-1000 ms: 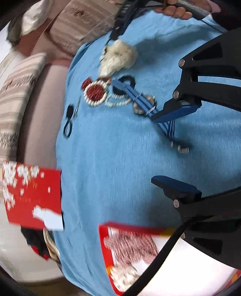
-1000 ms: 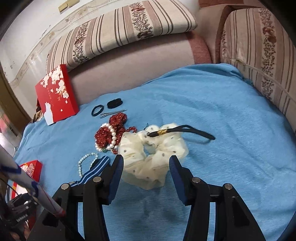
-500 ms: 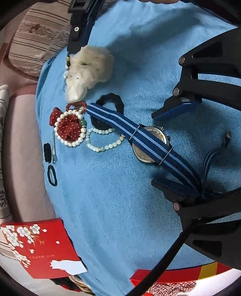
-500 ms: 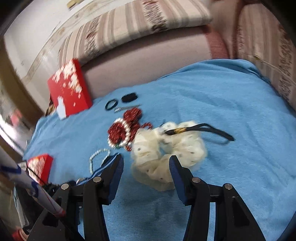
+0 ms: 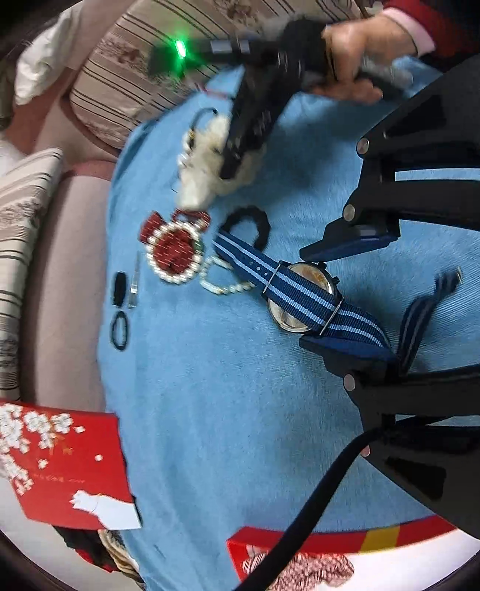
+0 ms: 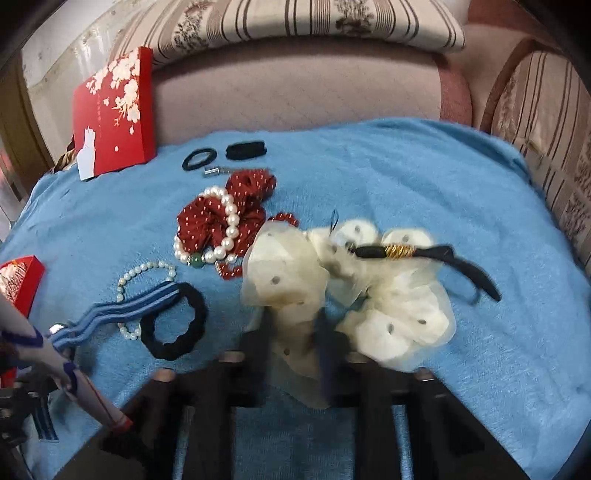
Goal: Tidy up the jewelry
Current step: 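Lift the watch with the left gripper while the right gripper grasps the cream organza scrunchie, then carry the watch and organza scrunchie into the box and open both grippers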
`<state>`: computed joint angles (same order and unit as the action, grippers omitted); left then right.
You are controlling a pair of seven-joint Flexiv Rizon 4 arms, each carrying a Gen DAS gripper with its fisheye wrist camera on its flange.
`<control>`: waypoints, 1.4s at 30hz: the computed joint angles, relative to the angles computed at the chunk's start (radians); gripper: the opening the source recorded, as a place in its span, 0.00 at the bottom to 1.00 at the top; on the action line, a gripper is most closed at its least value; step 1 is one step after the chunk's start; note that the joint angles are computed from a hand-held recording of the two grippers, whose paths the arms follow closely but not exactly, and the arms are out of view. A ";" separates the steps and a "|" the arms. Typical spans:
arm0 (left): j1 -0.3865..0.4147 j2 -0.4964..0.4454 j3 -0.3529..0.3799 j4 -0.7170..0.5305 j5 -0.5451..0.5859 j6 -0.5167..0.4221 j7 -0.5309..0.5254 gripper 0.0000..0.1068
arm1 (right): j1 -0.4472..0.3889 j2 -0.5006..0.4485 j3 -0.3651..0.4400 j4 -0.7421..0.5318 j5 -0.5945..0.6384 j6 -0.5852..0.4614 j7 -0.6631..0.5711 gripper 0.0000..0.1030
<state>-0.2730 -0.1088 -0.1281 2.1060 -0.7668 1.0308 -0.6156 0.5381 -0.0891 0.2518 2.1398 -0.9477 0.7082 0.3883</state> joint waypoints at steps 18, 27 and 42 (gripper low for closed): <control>0.090 0.089 0.093 -0.055 -0.215 -0.156 0.011 0.36 | -0.206 0.134 -0.040 0.101 -0.690 0.527 0.756 0.09; 0.188 0.070 0.138 -0.101 -0.220 -0.058 -0.048 0.36 | -0.065 0.052 0.023 -0.055 -0.475 0.351 0.451 0.09; 0.382 -0.129 0.192 -0.270 0.266 -0.049 -0.488 0.36 | 0.231 -0.535 -0.035 -0.794 -0.079 0.355 -0.239 0.09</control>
